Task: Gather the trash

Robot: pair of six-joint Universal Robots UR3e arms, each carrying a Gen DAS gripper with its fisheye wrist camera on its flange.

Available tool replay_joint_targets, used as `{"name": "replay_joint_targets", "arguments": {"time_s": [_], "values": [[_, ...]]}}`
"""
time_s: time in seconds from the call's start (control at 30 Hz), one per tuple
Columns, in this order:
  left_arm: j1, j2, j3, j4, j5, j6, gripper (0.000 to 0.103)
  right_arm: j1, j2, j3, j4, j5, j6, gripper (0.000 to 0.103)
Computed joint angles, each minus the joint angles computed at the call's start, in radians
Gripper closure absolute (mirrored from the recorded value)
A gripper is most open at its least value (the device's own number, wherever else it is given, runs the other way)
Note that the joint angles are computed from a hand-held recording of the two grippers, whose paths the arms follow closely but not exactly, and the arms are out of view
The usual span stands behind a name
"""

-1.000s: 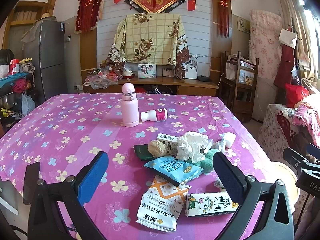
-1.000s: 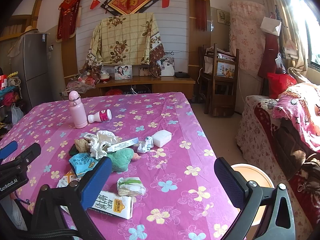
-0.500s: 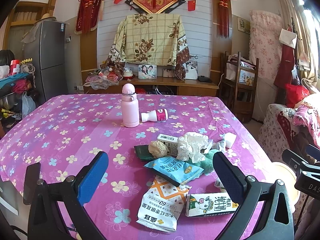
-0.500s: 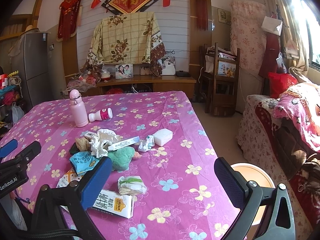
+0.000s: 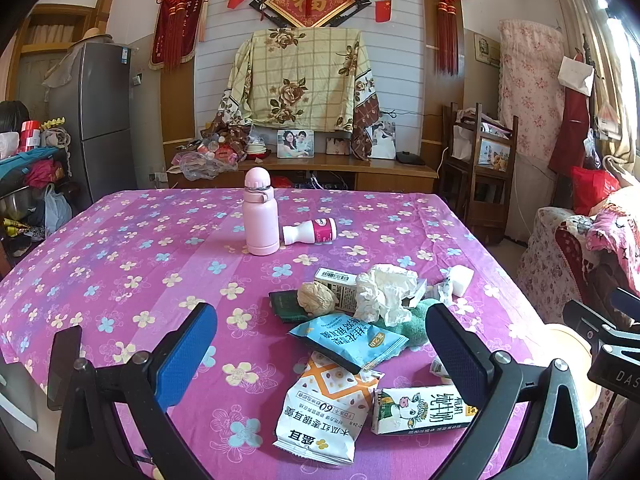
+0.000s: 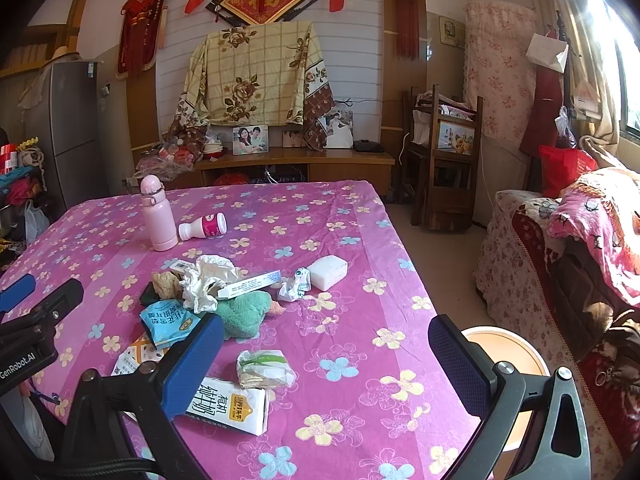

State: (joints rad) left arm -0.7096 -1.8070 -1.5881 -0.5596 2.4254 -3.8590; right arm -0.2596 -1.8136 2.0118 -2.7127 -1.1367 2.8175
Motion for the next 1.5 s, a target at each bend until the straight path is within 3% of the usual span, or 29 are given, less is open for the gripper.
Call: {"name": "replay_joint_targets", "arguments": {"time_s": [1.5], "values": [[0.020, 0.000, -0.022, -0.024, -0.039, -0.027, 0.000, 0.040, 0.057, -0.020, 0.053, -0.041, -0.045, 0.000]]}}
